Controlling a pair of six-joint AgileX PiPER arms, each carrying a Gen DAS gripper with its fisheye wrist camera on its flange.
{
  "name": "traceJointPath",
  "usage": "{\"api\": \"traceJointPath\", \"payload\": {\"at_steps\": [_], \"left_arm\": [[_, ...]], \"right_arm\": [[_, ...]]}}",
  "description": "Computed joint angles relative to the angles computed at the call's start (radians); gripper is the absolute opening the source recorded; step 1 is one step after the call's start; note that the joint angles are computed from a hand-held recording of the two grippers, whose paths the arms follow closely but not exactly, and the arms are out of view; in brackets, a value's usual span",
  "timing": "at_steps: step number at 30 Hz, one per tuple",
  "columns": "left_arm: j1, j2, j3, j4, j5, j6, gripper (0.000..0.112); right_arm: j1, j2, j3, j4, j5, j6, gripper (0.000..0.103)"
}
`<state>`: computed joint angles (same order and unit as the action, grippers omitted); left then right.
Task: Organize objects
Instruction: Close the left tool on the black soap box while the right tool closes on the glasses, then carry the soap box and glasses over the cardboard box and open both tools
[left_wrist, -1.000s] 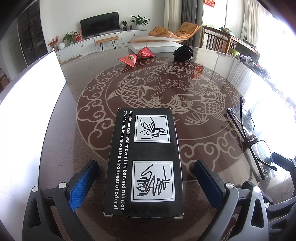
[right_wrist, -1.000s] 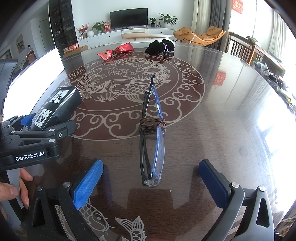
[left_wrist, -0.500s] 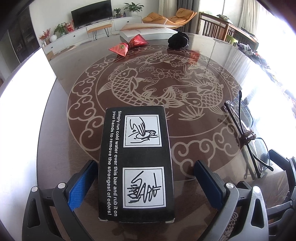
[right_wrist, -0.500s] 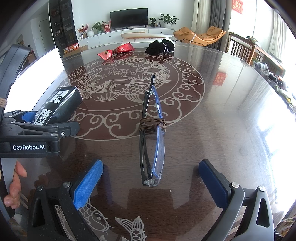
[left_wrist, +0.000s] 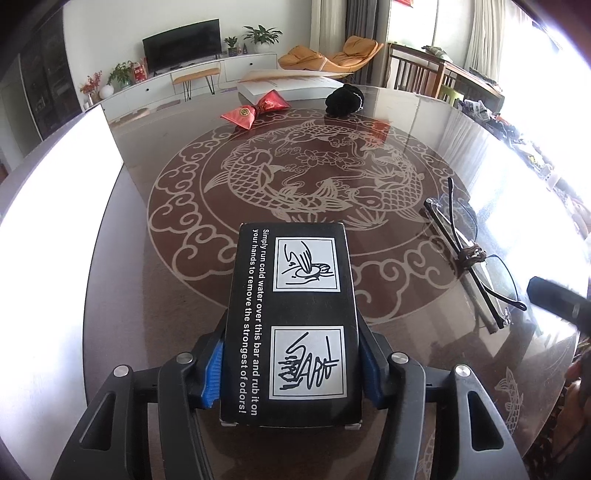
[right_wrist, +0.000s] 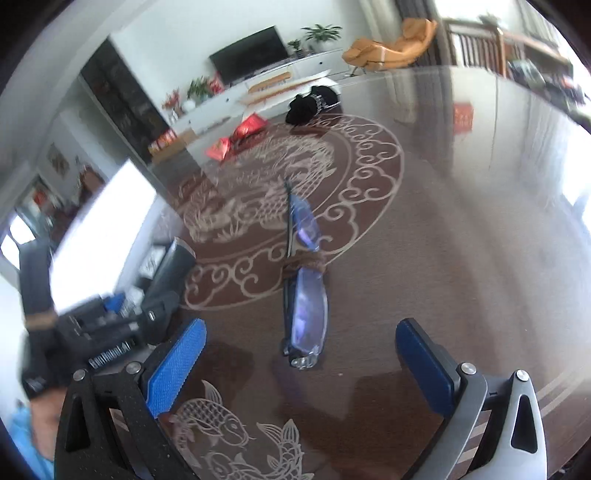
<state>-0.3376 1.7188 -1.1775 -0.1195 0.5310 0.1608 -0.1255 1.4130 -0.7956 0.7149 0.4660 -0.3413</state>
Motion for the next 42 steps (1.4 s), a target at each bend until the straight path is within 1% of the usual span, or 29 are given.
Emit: {"api": "traceJointPath", "payload": {"at_steps": [1,2,3,4,6,7,9,11,12,13,14,15,17,18,20,21,23,26,28,30,32,34,36,37,38,39,40,41,42], "left_arm": [[0.005,-0.017,0.024,-0.017,-0.010,0.015,0.058],[0.011,-0.032,0.043,-0.036,-0.018,0.032,0.058],[0.017,-0.046,0.061,-0.057,-0.025,0.050,0.058],[0.023,-0.060,0.075,-0.078,-0.031,0.065,0.058],[0.033,-0.080,0.091,-0.116,-0.034,0.090,0.058],[0.037,-0.087,0.094,-0.136,-0.032,0.104,0.058],[0.044,-0.106,0.098,-0.168,-0.025,0.127,0.058],[0.042,-0.123,0.092,-0.167,-0.008,0.122,0.058],[0.047,-0.138,0.091,-0.178,0.004,0.129,0.058],[0.056,-0.155,0.091,-0.199,0.018,0.145,0.058],[0.072,-0.177,0.092,-0.227,0.034,0.167,0.058],[0.092,-0.199,0.089,-0.254,0.055,0.188,0.058],[0.147,-0.249,0.078,-0.315,0.107,0.237,0.058],[0.179,-0.267,0.066,-0.346,0.134,0.262,0.058],[0.260,-0.298,0.035,-0.405,0.199,0.320,0.058],[0.302,-0.314,0.019,-0.426,0.229,0.344,0.058],[0.391,-0.330,-0.019,-0.444,0.284,0.381,0.058],[0.548,-0.330,-0.087,-0.453,0.362,0.435,0.058],[0.649,-0.322,-0.122,-0.431,0.373,0.461,0.058],[0.729,-0.300,-0.145,-0.383,0.356,0.470,0.058],[0.809,-0.264,-0.168,-0.357,0.361,0.474,0.058],[0.870,-0.233,-0.175,-0.330,0.353,0.470,0.058],[0.882,-0.199,-0.178,-0.235,0.333,0.412,0.058],[0.886,-0.187,-0.172,-0.202,0.322,0.390,0.059],[0.892,-0.181,-0.165,-0.183,0.313,0.373,0.066],[0.899,-0.178,-0.158,-0.179,0.309,0.364,0.071],[0.909,-0.180,-0.150,-0.193,0.307,0.371,0.082],[0.920,-0.193,-0.136,-0.219,0.302,0.388,0.089],[0.927,-0.211,-0.115,-0.245,0.286,0.406,0.091]], "right_arm": [[-0.085,0.002,-0.017,0.060,0.064,-0.060,0.101],[-0.153,0.018,-0.045,0.080,0.118,-0.091,0.100],[-0.202,0.041,-0.090,0.060,0.177,-0.084,0.097],[-0.224,0.070,-0.154,0.000,0.239,-0.036,0.096],[-0.186,0.123,-0.285,-0.181,0.344,0.116,0.095],[-0.149,0.146,-0.326,-0.233,0.365,0.155,0.092],[-0.055,0.191,-0.377,-0.304,0.372,0.216,0.089],[0.046,0.256,-0.421,-0.398,0.364,0.298,0.074],[0.105,0.289,-0.448,-0.497,0.364,0.386,0.065],[0.151,0.282,-0.443,-0.597,0.326,0.444,0.045],[0.192,0.293,-0.456,-0.667,0.327,0.492,0.032],[0.213,0.293,-0.455,-0.697,0.331,0.525,0.025],[0.226,0.267,-0.431,-0.721,0.321,0.553,0.019],[0.219,0.250,-0.420,-0.701,0.318,0.541,0.014],[0.181,0.202,-0.399,-0.573,0.315,0.465,0.014],[0.166,0.179,-0.405,-0.526,0.327,0.431,0.014],[0.169,0.137,-0.424,-0.466,0.350,0.402,0.014],[0.209,0.114,-0.504,-0.319,0.390,0.366,0.014],[0.274,0.132,-0.588,-0.234,0.410,0.357,0.014],[0.366,0.185,-0.705,-0.172,0.428,0.371,0.014],[0.470,0.282,-0.851,-0.134,0.441,0.403,0.014],[0.568,0.407,-1.019,-0.119,0.471,0.440,0.014],[0.653,0.536,-1.185,-0.143,0.505,0.484,0.014],[0.687,0.597,-1.259,-0.160,0.518,0.503,0.016],[0.714,0.662,-1.345,-0.189,0.551,0.530,0.020],[0.736,0.703,-1.390,-0.223,0.565,0.551,0.036],[0.752,0.719,-1.396,-0.269,0.557,0.580,0.054],[0.760,0.705,-1.361,-0.306,0.534,0.601,0.056],[0.760,0.666,-1.287,-0.316,0.489,0.596,0.056]]}}
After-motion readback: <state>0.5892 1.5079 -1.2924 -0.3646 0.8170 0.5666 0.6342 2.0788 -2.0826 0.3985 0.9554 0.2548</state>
